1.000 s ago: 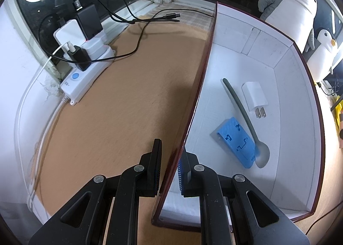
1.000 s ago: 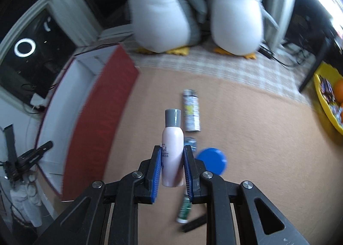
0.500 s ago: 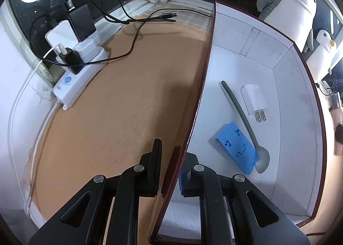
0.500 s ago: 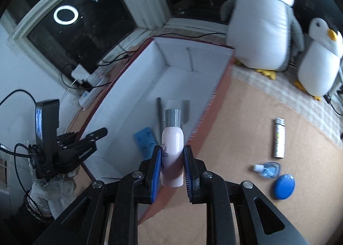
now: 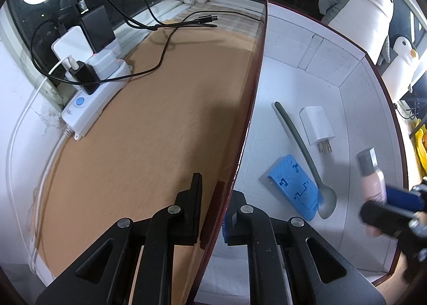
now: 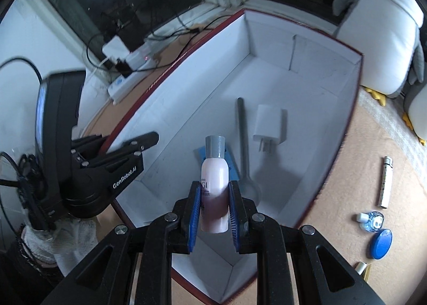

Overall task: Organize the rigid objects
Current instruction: 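Carry the lotion bottle into the box and open the right gripper, then move the right gripper back to the blue round lid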

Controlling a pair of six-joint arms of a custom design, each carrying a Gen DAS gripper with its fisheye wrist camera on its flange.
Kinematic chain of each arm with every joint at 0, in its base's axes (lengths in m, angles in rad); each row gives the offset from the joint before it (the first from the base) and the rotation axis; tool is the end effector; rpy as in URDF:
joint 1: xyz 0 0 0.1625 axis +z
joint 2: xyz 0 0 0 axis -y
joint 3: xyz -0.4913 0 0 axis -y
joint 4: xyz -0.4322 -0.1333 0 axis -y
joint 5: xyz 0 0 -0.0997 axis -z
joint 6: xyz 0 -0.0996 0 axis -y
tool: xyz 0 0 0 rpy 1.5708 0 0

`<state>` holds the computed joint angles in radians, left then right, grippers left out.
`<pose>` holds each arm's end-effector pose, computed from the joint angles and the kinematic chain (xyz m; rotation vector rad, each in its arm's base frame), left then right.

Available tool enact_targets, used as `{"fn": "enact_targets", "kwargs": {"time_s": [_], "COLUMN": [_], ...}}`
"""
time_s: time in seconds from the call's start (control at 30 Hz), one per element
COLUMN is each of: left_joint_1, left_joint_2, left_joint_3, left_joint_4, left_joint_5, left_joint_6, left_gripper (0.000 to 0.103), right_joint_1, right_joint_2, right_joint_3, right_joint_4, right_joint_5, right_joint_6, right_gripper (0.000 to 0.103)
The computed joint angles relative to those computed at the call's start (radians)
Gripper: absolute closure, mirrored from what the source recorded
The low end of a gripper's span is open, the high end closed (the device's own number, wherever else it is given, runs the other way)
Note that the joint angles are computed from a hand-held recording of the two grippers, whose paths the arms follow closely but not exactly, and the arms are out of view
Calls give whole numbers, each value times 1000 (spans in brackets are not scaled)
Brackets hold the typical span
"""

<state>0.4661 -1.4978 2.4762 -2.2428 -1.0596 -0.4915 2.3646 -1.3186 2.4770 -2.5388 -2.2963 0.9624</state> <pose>-0.2273 -0.3181 0.1810 0.8724 2.4128 -0.2034 0.3178 -0.2182 0.1503 -0.1192 -2.4767 0.5726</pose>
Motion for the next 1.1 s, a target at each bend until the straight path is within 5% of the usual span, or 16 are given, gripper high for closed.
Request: {"fn": "enact_targets", "kwargs": {"time_s": [0.67,1.1], "left_joint_1": [-8,-34], "left_joint_2": [-5,-43], "left_joint_3": [3,-2], "left_joint_4": [7,65], "left_joint_5": [5,14], "left_joint_6": [-8,-33], "left_gripper": [93,93], "right_joint_1": [-6,92], "right_joint_2": [59,-50], "right_joint_3": [-7,-1], "right_joint_4": [-24,24], "right_joint_5": [16,-47], "right_joint_6": [-22,70], "right_gripper": [84,72]}}
